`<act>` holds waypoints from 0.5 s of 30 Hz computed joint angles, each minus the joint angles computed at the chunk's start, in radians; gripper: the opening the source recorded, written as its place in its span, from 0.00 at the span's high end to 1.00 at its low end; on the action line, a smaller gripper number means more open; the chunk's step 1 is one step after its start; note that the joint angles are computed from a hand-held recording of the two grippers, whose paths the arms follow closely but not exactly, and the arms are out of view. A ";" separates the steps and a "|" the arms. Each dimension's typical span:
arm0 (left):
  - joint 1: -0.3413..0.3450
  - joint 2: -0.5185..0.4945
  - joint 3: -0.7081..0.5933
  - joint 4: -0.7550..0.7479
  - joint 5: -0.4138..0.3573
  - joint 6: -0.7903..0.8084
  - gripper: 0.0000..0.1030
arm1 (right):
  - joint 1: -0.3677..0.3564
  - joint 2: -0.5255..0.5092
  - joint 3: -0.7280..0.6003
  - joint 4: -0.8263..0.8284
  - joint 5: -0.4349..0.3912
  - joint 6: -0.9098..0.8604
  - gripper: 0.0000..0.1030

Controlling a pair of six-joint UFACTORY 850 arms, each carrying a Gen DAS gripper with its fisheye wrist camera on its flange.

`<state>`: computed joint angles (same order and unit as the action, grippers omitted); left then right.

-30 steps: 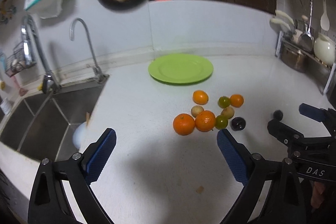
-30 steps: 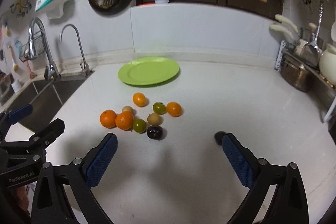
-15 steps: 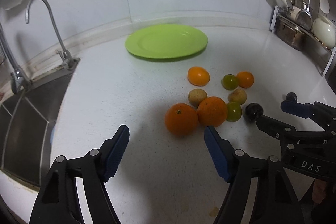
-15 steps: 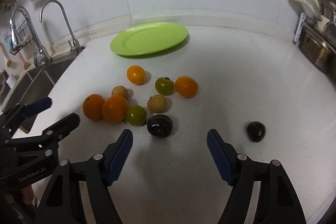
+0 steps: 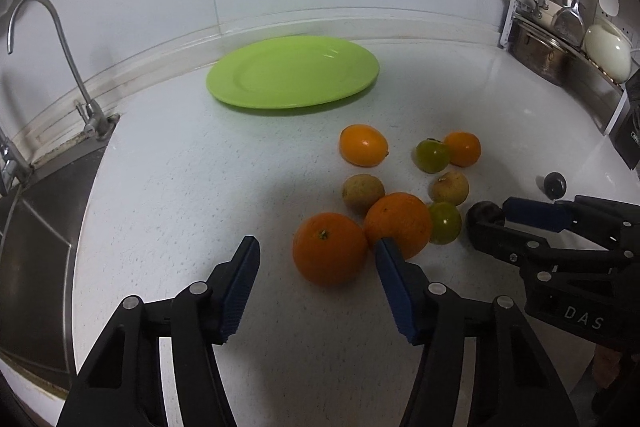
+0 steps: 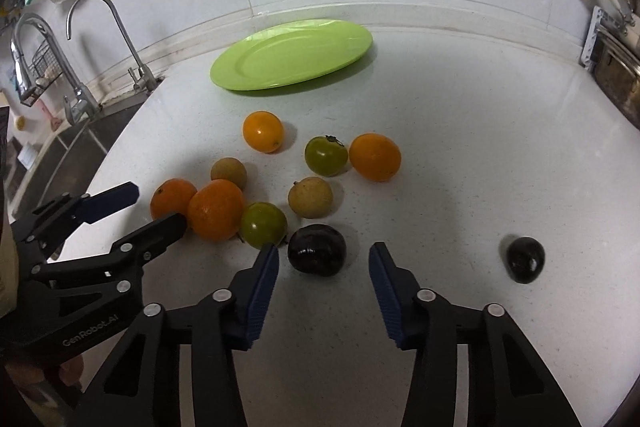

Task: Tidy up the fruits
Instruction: 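Grasp the large orange with the left tool while the right tool grasps a dark plum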

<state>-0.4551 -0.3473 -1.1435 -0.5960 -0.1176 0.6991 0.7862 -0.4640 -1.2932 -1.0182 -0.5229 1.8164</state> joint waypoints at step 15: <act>0.022 -0.015 -0.018 -0.333 -0.070 0.347 0.63 | -0.023 -0.015 -0.024 0.065 0.043 -0.076 0.68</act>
<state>-0.4333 -0.3618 -1.1614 -0.9288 -0.1876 1.0457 0.7635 -0.4791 -1.3168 -0.9528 -0.4794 1.7405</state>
